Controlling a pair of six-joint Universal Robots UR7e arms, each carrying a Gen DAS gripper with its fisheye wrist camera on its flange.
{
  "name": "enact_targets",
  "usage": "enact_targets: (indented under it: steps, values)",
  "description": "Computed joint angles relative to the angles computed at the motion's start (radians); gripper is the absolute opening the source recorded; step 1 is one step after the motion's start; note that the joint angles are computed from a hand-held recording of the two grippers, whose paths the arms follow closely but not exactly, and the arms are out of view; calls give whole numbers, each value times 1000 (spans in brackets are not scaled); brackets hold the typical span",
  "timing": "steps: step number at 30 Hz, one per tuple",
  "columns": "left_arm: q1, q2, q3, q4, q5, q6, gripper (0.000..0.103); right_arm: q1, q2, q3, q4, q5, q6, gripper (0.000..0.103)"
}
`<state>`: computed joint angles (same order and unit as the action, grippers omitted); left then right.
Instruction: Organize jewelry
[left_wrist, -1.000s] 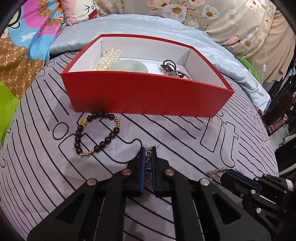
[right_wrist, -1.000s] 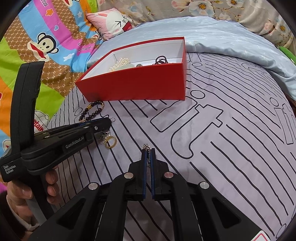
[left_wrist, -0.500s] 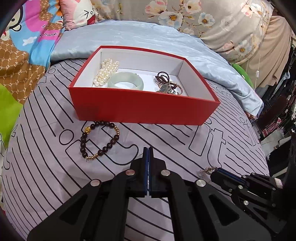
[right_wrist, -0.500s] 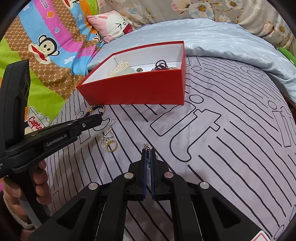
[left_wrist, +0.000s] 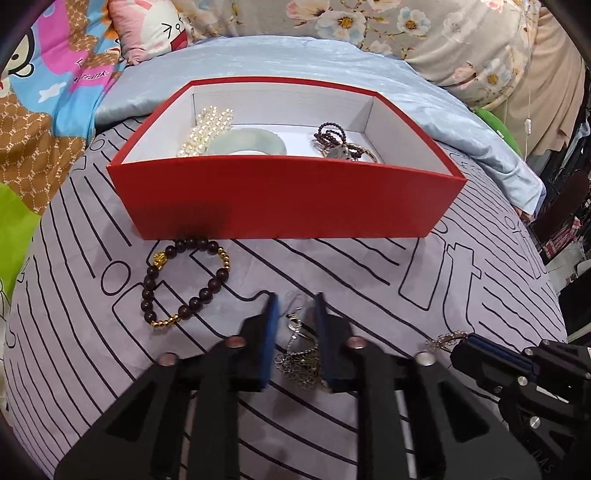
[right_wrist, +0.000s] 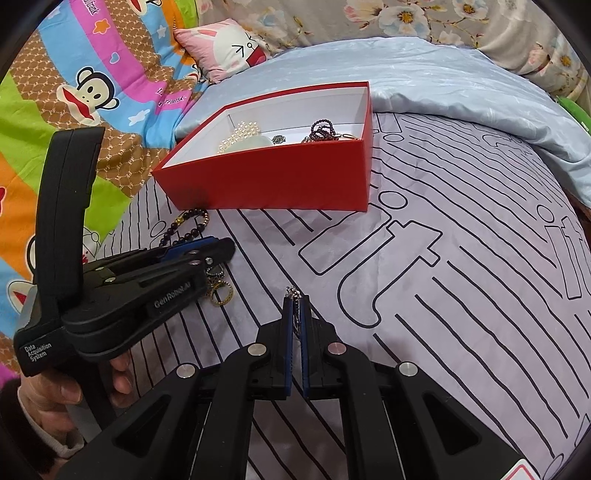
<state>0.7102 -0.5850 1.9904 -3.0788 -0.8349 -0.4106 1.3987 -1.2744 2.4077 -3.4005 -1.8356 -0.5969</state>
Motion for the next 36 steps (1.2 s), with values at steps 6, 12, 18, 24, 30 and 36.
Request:
enact_targets:
  steps: [6,12,18,24,30,36]
  values:
    - [7,-32,21,-17,-34,-8,0,6,-2,-5,2,2,-1,3]
    - [-10,-80,57,-50,-44,2,0,22,-17,-7,10,8,-3,3]
    - [-19,-104,66,-53,-61,17,0,27,-19,-5,7,7,-2,3]
    - [-28,-49,38,-23,-24,-10,38,21,-23,-3,9,5,-1,3]
    - [-29,11,-10,32,35,-20,36,6,-30,-1,14,8,-3,3]
    - [-6,-7,8,15,21,-30,11,-3,-30,-2,15,18,-4,3]
